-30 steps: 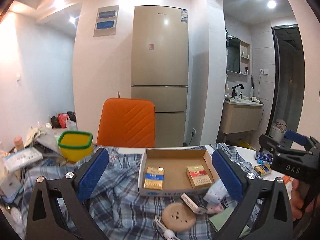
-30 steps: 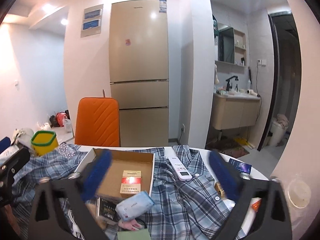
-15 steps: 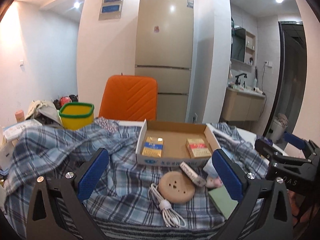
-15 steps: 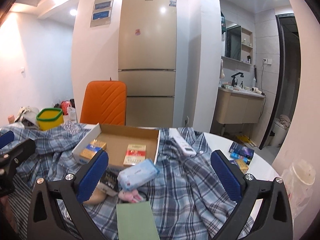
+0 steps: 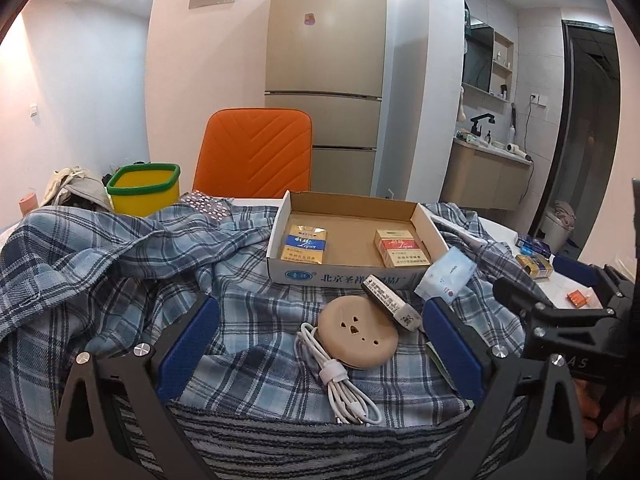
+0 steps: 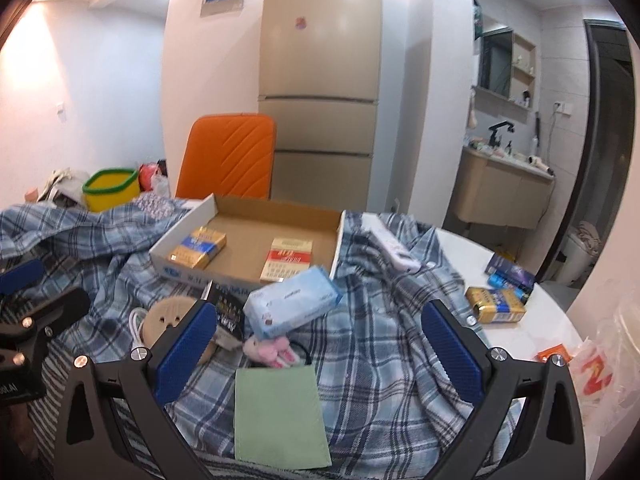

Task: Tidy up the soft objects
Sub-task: 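Withdraw both tools from the box toward the remaining items, then grasp the green cloth pouch with the right tool while the left tool grasps the white cable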

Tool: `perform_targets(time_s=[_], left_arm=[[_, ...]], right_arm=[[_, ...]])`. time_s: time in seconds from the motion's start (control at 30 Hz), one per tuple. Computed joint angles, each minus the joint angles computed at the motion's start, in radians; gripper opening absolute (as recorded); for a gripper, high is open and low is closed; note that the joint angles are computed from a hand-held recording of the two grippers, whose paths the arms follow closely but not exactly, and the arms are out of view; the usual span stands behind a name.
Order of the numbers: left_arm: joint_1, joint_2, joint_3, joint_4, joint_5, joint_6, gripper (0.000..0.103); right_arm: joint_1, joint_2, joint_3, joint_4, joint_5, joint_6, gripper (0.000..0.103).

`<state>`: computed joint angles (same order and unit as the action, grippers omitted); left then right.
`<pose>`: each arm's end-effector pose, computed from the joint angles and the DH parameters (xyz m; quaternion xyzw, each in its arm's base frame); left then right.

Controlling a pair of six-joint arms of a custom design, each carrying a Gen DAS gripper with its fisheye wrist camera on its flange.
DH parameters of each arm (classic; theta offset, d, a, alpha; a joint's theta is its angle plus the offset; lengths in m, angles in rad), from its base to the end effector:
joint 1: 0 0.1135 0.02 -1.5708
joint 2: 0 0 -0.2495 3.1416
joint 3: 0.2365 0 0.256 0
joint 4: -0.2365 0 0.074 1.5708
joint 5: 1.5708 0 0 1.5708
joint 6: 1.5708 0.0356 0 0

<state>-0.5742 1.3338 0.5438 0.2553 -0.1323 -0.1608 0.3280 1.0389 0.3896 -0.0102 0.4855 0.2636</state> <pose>0.2320 -0.1445 0.1658 0.1459 0.8551 -0.1239 0.4817 0.2054 0.0523 0.1612 0.0777 0.8746 -0.0820 0.4715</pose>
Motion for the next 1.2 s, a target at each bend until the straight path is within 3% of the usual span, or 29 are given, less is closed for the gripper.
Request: perform_targets(time_s=[0.2, 0.57, 0.63, 1.0, 1.2], left_arm=[[0.003, 0.065, 0.047, -0.042, 0.006, 0.0, 0.09], [0.027, 0.169, 0.119, -0.112, 0.049, -0.013, 0.086], [0.025, 0.179, 0.128, -0.123, 0.049, -0.012, 0.085], [0.052, 0.282, 0.229, -0.239, 0.096, -0.03, 0.079], [0.051, 0.311, 0.255, -0.267, 0.102, -0.027, 0.078]], right_arm=[[-0.05, 0.102, 0.034, -0.008, -0.116, 0.003, 0.103], [-0.06, 0.366, 0.163, -0.06, -0.218, -0.05, 0.103], [-0.063, 0.397, 0.183, -0.076, -0.232, -0.054, 0.095], [-0.103, 0.497, 0.235, -0.108, -0.292, -0.047, 0.093], [-0.127, 0.522, 0.247, -0.115, -0.333, -0.048, 0.083]])
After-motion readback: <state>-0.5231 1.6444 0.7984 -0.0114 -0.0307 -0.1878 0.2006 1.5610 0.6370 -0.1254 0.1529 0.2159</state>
